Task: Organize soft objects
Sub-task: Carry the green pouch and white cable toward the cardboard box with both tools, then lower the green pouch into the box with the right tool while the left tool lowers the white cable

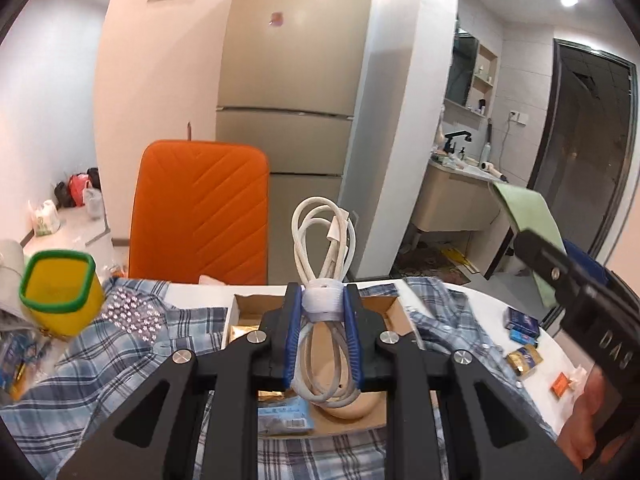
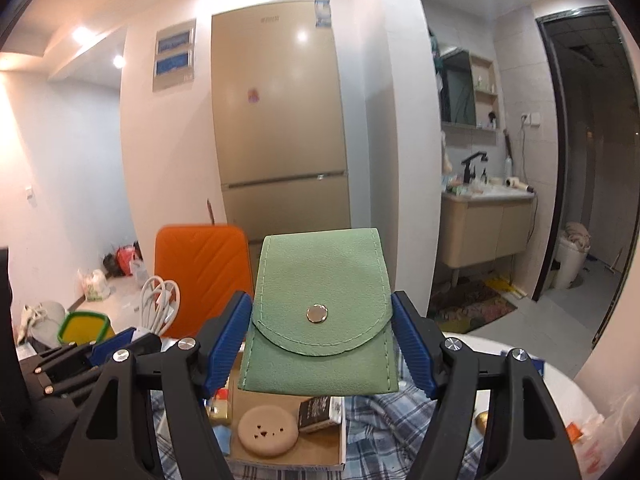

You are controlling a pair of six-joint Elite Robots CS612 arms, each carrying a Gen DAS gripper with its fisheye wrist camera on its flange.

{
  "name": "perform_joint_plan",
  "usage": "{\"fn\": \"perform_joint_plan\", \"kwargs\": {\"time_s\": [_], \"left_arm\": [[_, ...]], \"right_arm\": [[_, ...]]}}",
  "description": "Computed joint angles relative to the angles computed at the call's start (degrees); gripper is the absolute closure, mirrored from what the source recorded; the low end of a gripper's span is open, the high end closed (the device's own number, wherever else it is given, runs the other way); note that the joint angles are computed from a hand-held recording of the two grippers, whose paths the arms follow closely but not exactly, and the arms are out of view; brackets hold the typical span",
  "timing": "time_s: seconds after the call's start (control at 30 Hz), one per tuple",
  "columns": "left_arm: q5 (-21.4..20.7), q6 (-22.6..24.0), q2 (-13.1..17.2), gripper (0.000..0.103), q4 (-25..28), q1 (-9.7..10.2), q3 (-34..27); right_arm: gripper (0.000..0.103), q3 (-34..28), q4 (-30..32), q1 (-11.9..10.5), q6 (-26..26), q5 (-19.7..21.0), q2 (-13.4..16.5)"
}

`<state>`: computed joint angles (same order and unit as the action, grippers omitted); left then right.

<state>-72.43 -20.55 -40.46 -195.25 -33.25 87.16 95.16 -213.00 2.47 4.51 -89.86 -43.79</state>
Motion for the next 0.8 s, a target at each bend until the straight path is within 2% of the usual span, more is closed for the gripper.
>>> {"fn": "perform_joint_plan", "kwargs": {"time_s": [0.07, 0.23, 0.43, 0.7, 0.8], "left_arm": [[0.05, -0.23, 0.57, 0.084, 1.73, 0.35, -0.62], [-1.32, -1.24, 1.85, 0.084, 6.51, 1.0, -2.33], [-2.06, -1.82, 2.79, 0.084, 11.09, 1.22, -3.54], [-3.65, -2.79, 3.43, 0.084, 15.63, 1.7, -4.78], [-3.98, -3.12, 3.54, 0.084, 17.11, 1.97, -5.1]], "right_arm": [[0.03, -1.36, 2.65, 0.05, -1.15, 0.53, 0.96], [0.03, -3.81, 9.3, -0.27, -0.11, 2.59, 2.65], [0.03, -6.35, 15.01, -0.2, 0.07, 2.09, 4.57], [0.03, -7.95, 18.91, -0.03, -1.27, 2.52, 6.29], [0.03, -8.15, 18.49, 0.36, -1.39, 1.29, 6.87]]}}
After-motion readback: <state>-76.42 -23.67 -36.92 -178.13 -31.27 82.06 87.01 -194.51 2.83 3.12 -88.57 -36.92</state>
